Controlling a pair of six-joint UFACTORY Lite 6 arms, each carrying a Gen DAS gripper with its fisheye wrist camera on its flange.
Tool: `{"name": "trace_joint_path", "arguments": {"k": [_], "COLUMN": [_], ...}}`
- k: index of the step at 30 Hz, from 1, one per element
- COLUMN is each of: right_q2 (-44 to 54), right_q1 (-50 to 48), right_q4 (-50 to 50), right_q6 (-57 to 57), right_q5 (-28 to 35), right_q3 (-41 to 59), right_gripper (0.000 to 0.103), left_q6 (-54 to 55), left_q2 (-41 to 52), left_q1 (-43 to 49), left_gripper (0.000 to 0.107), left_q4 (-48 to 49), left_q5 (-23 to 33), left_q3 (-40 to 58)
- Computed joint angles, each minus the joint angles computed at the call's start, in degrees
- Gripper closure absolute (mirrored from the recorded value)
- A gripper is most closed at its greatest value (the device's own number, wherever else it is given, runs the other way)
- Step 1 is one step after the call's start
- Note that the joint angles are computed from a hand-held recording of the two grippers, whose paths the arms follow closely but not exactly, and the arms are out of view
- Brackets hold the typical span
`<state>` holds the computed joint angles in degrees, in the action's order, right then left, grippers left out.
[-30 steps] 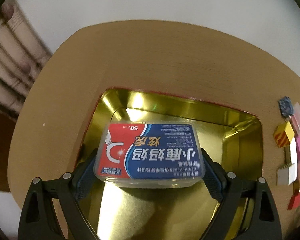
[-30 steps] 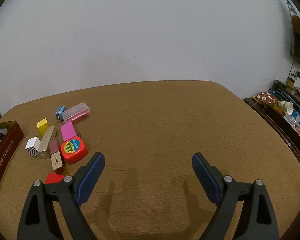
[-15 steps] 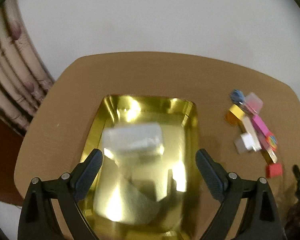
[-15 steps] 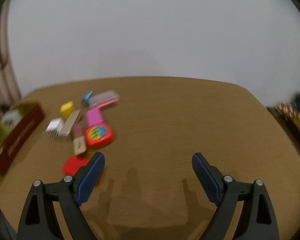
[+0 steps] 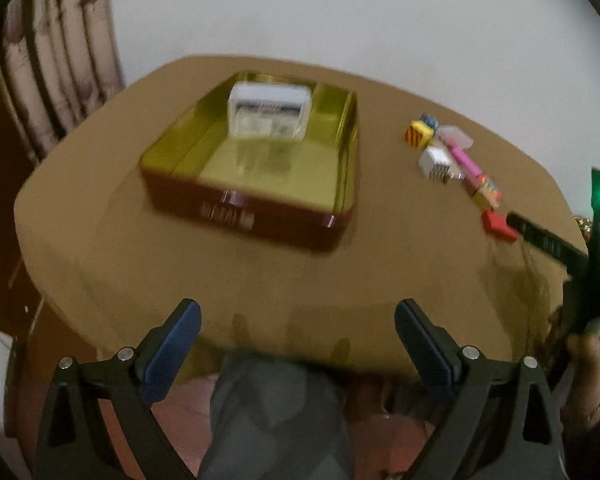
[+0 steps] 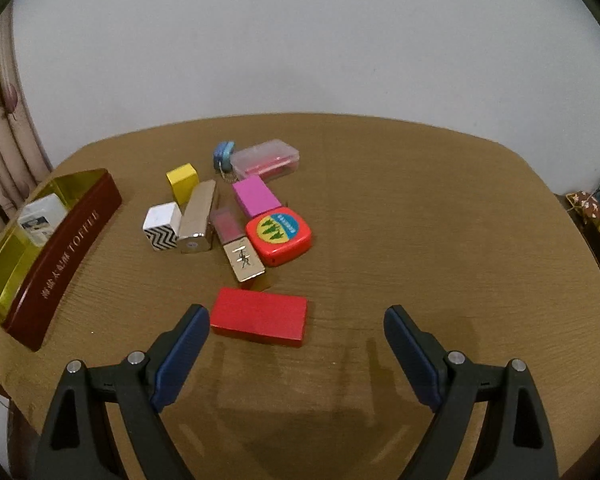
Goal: Organize rigid objects
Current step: 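Carry the floss box into the gold tin and open the left gripper, then grasp the red rectangular block with the right gripper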
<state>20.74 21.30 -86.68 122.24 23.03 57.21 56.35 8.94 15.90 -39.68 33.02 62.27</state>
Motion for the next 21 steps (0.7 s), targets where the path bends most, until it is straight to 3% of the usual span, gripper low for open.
{"name": "trace_joint_path", "arguments": {"k": [6, 14, 17, 19, 21], "right_q2": [6.6, 12.02, 14.24, 16.51, 15.81], "right_q1": [0.73, -0.94, -3.02, -1.92, -1.45], "right_q4": [13.32, 24.74, 33.85, 36.96, 35.27], "right_q6": [-11.25, -21.47, -30.2, -34.88, -32.58], "right_q5": [2.58, 2.03, -1.25, 2.29, 2.3], "right_q3": [7.58, 14.68, 17.27, 20.72, 19.74], "right_gripper": [0.012, 0.012, 0.011, 0.011, 0.011], "left_q6": [0.5, 7.03, 8.04, 7.96, 7.58], "left_q2": [4.53, -1.2, -3.21, -3.81, -4.12], "left_q1": [1.97, 1.09, -0.66, -1.23, -1.63], "left_gripper": [0.011, 0.011, 0.011, 0.011, 0.011], "left_q4": [-0.94, -3.61, -3.31, -3.02, -2.57], "left_q5": [5.42, 3.32, 1.52, 1.11, 0.81], "left_q3": [2.0, -3.76, -5.84, -6.49, -6.97]}}
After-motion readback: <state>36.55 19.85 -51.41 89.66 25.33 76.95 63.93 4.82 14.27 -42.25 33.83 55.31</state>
